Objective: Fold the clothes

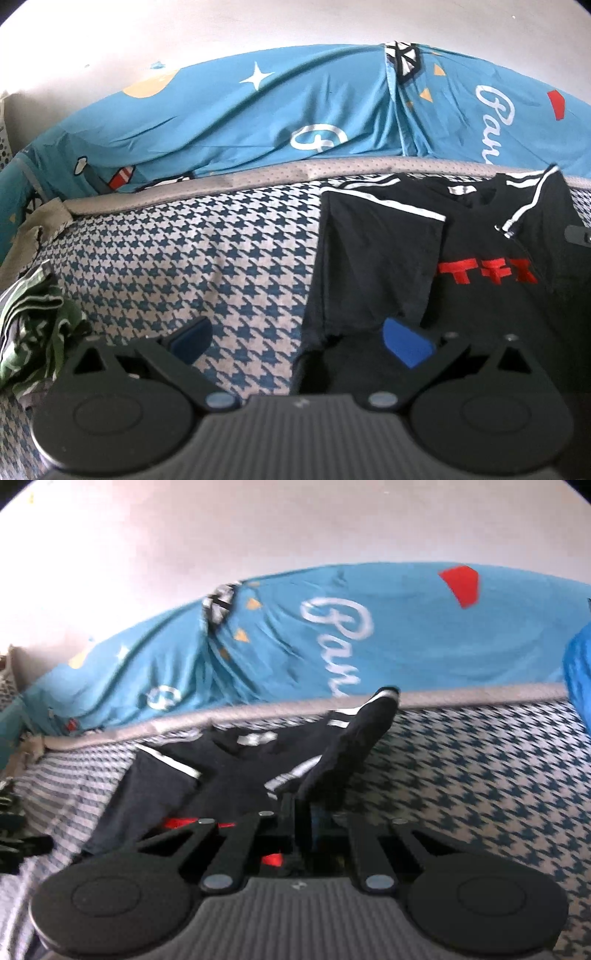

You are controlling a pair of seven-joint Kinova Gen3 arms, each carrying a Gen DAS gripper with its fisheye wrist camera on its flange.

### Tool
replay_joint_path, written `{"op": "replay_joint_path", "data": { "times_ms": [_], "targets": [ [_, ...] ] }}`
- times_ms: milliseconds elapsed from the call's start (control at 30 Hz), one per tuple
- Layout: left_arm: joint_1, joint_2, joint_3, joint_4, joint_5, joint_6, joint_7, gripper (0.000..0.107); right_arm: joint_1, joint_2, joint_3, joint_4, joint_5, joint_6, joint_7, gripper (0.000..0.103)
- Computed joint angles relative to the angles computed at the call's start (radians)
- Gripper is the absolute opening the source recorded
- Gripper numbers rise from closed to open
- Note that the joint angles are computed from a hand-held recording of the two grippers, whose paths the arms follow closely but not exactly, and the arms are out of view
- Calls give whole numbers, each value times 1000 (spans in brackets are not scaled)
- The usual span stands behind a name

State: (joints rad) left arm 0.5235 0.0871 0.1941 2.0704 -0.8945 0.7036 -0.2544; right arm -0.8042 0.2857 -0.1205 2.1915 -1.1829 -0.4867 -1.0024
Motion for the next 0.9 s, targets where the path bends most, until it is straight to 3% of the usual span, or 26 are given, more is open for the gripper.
{"op": "replay_joint_path", "data": {
  "times_ms": [233,567,733,900],
  "targets": [
    [-38,-35,-10,14,15,-6,0,103,-19,27,-20,-83,79,49,-48,10],
    [-127,-104,4,75,26,-17,-8,103,-51,179,-32,-258,357,145,-222,10],
    [-178,-125,11,100,60,-42,-40,103,-151,281,73,-348,358,236,-223,10],
    [-202,-136,18,114,77,-60,-53,103,-149,325,78,-372,425,256,-297,10]
  ]
}}
